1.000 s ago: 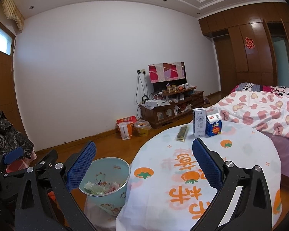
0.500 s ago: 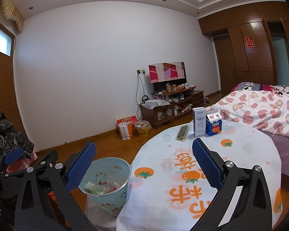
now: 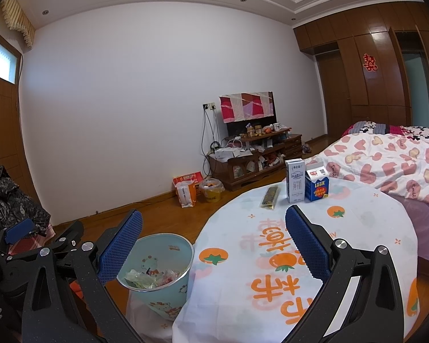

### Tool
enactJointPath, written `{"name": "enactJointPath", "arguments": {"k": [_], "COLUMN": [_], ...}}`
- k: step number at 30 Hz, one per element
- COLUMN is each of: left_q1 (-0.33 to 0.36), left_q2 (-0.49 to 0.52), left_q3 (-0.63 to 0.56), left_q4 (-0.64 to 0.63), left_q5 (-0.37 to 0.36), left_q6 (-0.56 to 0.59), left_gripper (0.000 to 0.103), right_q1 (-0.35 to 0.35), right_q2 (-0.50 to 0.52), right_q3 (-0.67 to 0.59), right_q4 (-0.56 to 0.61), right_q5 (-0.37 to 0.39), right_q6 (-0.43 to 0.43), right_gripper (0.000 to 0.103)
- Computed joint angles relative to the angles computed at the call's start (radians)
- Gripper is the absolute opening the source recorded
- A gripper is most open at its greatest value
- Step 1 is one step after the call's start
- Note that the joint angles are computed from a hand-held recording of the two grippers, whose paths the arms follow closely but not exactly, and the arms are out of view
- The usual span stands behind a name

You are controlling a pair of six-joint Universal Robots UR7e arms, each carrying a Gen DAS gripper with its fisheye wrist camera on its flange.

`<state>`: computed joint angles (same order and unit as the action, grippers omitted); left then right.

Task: Collect trash

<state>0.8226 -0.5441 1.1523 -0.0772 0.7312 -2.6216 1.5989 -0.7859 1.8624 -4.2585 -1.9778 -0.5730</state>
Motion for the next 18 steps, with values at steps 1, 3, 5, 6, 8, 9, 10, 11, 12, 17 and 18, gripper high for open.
{"name": "enactJointPath", "arguments": {"k": [1, 3, 5, 6, 8, 9, 10, 11, 12, 17, 18], "left_q1": [0.0, 0.002, 0.002, 0.002, 0.002, 0.003, 0.004, 0.005, 0.005, 0.015, 0.016], "left_q2": [0.002, 0.006, 0.008, 0.009, 0.012, 0.013, 0.014, 0.016, 0.017, 0.037, 0.038], "left_q3": [-0.003, -0.014, -0.018, -0.018, -0.022, -0.026, -0.027, -0.031, -0.033, -0.082, -0.083], "left_q4": [0.002, 0.021, 0.023, 0.02, 0.022, 0.032, 0.037, 0.045, 0.05, 0.145, 0.145], "left_q5": [-0.005, -0.005, -0.009, -0.013, -0.019, -0.016, -0.012, -0.01, -0.009, 0.007, 0.003], "left_q6": [-0.004, -0.021, -0.025, -0.02, -0.019, -0.025, -0.029, -0.035, -0.039, -0.107, -0.108], "left_gripper": [0.097, 0.097, 0.097, 0.097, 0.097, 0.097, 0.097, 0.097, 0.095, 0.092, 0.092], "right_q1": [0.0, 0.0, 0.0, 0.0, -0.001, -0.001, 0.0, 0.0, 0.0, 0.0, 0.0], "right_q2": [0.0, 0.0, 0.003, 0.003, 0.003, 0.002, 0.003, 0.003, 0.003, 0.002, 0.003], "right_q3": [-0.001, 0.0, 0.0, -0.001, 0.0, 0.0, -0.001, 0.0, -0.001, 0.0, 0.0], "right_q4": [0.001, 0.0, -0.001, -0.002, -0.001, 0.0, 0.0, -0.001, -0.001, 0.001, 0.001], "right_q5": [-0.001, -0.001, -0.002, -0.003, -0.002, -0.002, -0.003, -0.002, -0.001, -0.003, -0.003], "right_q6": [-0.001, -0.001, 0.0, 0.0, 0.0, 0.0, -0.001, 0.0, 0.0, 0.001, 0.002], "right_gripper": [0.098, 0.098, 0.098, 0.098, 0.098, 0.098, 0.098, 0.098, 0.098, 0.098, 0.098]}}
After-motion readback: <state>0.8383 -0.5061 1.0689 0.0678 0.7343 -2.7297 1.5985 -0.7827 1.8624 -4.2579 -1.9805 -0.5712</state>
